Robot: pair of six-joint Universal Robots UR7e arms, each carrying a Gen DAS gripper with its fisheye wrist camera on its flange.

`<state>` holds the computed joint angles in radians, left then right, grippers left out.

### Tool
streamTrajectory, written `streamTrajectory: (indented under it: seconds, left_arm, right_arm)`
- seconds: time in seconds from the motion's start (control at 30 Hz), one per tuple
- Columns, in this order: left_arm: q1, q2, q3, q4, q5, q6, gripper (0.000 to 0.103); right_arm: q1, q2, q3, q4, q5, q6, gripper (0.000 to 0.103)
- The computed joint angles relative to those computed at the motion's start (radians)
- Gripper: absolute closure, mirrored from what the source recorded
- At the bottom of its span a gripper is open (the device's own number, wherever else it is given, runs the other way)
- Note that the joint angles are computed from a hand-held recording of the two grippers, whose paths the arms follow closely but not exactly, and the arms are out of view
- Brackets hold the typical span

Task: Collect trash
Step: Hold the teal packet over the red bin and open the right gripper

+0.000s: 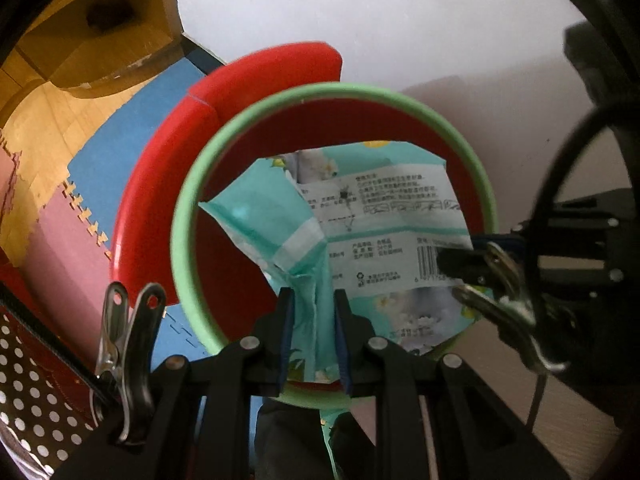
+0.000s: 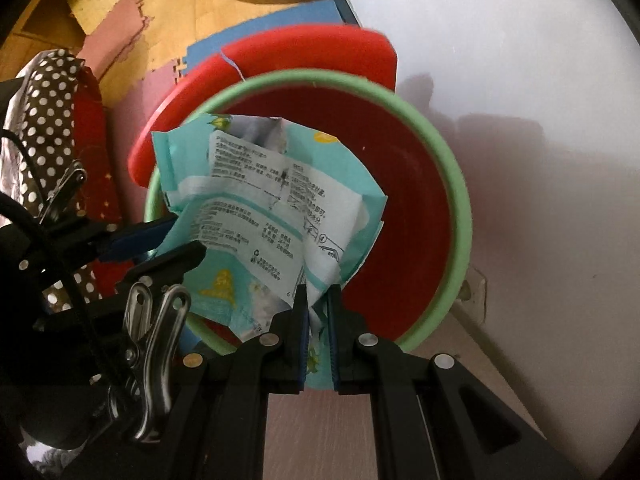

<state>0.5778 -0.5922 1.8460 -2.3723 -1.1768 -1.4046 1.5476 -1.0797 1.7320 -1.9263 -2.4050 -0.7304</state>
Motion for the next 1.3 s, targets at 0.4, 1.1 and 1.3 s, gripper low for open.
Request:
streamTrajectory:
  seconds: [0.4, 1.1, 1.3]
  left_arm:
    - [0.040, 0.069, -0.013, -0.036, -0.039, 0.000, 0.083]
    - [0.053, 0.092, -0.026, -0.043, -0.044, 0.007, 0.070]
    - [0.045, 0.087, -0.025, -0.053, -0.041, 0.004, 0.047]
  right_arm:
    - [-0.036, 0.103, 0.007, -0.038, -0.109, 0.001, 0.094]
    - [-0.039, 0.093, 0.041, -0.073, -0.161, -0.042, 0.089]
    - [-0.044, 0.089, 0.043, -0.065, -0.160, -0.032, 0.089]
